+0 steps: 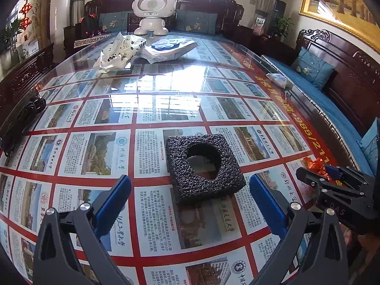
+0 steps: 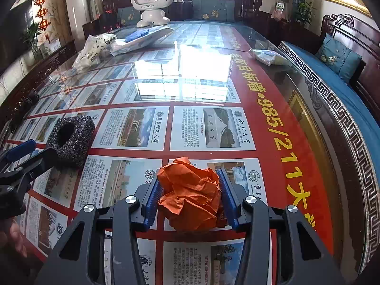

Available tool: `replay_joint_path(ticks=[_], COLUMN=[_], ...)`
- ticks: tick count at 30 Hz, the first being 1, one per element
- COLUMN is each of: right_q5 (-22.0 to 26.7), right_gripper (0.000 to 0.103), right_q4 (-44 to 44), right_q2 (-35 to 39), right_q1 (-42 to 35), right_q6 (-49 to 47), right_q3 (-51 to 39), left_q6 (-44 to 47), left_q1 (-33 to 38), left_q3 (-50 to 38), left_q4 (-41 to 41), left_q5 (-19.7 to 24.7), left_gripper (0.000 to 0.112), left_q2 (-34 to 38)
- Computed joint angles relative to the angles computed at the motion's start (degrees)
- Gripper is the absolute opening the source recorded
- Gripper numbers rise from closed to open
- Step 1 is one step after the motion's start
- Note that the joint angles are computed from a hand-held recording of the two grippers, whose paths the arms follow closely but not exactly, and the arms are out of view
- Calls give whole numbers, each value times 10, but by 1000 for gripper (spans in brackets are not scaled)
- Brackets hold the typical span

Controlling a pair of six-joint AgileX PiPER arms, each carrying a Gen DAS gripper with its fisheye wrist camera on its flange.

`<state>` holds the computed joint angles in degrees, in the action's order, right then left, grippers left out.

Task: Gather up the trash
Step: 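Grasp the black foam block with the left tool while the right tool grasps orange crumpled paper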

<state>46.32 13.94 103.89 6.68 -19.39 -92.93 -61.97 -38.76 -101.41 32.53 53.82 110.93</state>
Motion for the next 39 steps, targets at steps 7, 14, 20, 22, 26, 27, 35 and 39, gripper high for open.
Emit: replay_joint_path(ticks=[7,14,20,22,26,27,35,39], right_q5=[-6,-1,1,0,0,0,4,13], right_gripper=[44,45,45,45,45,45,45,45], right_q4=[35,63,88,96,102,102,131,150], right_q2=[-29,-40,-55,-64,-78,-81,-144,-196], right_q1=[-5,-3,-2,-3,-7,-8,-29,-45], right_q6=[-31,-52,-71,-77,-80,-80,-110,-131], right_q3=[15,18,27,37,48,49,97,128], left_q6=[4,14,36,44,43,40,-18,-49], left_q1=[17,56,57,56,51,48,-27,-87], left_q3=[-30,-82,-109,-108,-82,-73,7,33], left_q4=[5,-25,-35,-41,-53,-50,37,81], left_q5=[20,65,79,74,47,41,39,66], left_gripper=[99,93,63,37,24,24,24,24], left_q2=[17,57,74,71,54,48,-33,-76])
